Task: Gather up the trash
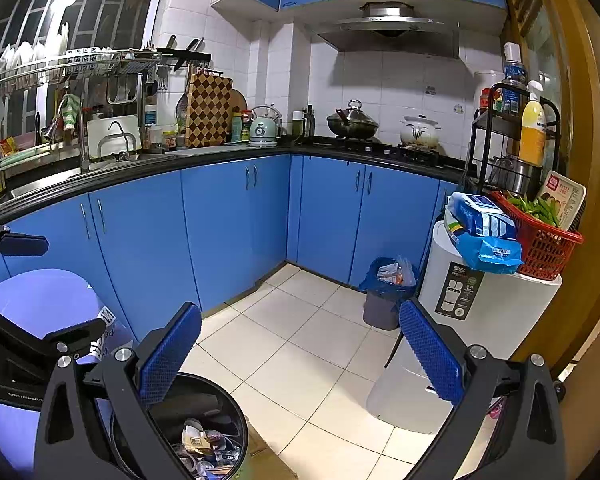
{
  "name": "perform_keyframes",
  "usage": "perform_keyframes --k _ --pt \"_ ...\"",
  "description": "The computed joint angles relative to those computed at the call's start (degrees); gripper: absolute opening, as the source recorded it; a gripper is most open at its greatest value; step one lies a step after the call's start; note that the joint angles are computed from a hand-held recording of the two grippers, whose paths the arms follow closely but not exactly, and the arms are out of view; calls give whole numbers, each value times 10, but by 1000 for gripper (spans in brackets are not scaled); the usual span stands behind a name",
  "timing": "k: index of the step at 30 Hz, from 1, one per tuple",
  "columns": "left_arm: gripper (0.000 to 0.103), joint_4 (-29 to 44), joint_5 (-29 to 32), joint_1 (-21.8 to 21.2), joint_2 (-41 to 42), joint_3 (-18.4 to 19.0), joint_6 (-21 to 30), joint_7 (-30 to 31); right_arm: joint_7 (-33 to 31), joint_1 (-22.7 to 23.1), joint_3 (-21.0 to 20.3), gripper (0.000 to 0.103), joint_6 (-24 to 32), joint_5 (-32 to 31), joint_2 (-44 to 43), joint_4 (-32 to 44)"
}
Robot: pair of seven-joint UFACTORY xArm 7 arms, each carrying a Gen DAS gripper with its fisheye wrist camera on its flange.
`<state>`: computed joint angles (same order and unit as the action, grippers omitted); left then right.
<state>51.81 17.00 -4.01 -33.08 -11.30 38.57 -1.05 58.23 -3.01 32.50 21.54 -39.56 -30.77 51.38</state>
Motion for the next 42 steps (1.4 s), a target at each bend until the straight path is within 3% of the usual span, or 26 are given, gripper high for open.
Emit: perform_keyframes --k 42 --pt "100 5 3 2 0 0 0 -1 -3 17 -11 97 7 2 8 7"
